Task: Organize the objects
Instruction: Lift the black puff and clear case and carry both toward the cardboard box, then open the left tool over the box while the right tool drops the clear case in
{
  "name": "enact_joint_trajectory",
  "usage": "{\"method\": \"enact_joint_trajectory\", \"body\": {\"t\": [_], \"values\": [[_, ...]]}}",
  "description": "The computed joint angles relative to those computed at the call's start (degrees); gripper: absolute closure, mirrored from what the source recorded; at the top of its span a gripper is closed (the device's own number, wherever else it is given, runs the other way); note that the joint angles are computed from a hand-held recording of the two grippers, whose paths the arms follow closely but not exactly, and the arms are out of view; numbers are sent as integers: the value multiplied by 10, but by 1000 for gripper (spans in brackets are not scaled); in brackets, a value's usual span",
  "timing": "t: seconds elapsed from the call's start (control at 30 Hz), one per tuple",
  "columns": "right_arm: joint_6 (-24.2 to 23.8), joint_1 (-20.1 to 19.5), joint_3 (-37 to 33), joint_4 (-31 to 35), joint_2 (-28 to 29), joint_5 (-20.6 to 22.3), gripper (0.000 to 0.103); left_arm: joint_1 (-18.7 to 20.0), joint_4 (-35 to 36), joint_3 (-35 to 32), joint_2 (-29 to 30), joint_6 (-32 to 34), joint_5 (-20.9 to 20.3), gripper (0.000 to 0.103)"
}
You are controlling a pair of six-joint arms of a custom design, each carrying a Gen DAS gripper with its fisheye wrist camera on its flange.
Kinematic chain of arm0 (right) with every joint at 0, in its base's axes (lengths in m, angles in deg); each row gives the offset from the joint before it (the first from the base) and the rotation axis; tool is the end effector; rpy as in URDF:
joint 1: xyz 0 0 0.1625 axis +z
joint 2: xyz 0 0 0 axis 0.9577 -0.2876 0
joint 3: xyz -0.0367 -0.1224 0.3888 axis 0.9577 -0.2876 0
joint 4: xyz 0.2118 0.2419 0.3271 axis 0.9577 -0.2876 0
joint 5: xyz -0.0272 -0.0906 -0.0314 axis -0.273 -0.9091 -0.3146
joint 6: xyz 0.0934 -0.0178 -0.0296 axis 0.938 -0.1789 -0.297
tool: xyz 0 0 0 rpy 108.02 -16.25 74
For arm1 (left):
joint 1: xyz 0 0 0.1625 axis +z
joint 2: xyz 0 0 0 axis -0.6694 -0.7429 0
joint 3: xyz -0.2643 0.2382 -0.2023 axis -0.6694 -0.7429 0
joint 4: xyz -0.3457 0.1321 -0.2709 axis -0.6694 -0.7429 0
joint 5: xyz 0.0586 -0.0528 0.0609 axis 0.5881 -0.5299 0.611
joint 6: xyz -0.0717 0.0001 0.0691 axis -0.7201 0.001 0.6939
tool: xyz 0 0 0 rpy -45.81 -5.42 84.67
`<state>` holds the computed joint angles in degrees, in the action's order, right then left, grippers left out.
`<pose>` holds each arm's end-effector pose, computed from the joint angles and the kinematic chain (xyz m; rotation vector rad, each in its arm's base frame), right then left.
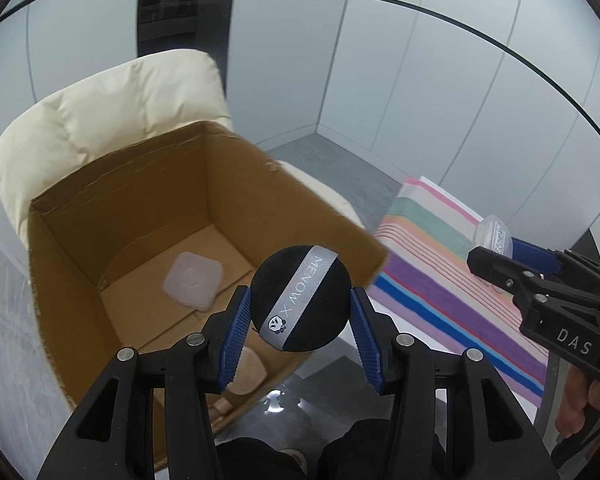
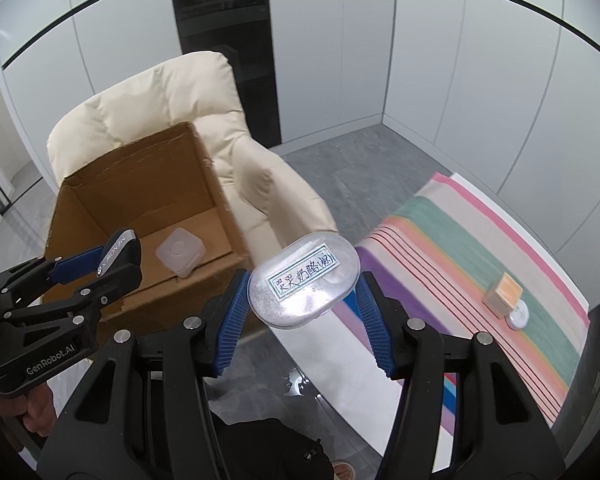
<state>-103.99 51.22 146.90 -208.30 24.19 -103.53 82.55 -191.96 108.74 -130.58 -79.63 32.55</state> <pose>0.4843 -0.5618 0.1391 0.9999 -2.3976 0.5433 -0.1908 -0.4534 0.3869 -0.0678 2.2434 -1.0070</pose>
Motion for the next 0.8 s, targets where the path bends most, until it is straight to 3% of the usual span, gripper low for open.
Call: {"method": "enact_joint_trajectory", "body": {"t": [0.3,0.47,0.53,0.7,0.8], "values": [[-13,17,-26,10,34,20,46,-1,76,7,-44,-60,16,48],[-17,25,-38,13,50,29,46,-10,115,12,-62,-86,33,30],[-18,27,-42,14,56,32,46,-15,148,9,-67,-110,43,11],[-19,33,-54,21,68,39,46,-30,252,-5,-74,-193,68,1],[-20,36,-59,29,74,41,46,-33,311,-15,-79,-242,75,0]]}}
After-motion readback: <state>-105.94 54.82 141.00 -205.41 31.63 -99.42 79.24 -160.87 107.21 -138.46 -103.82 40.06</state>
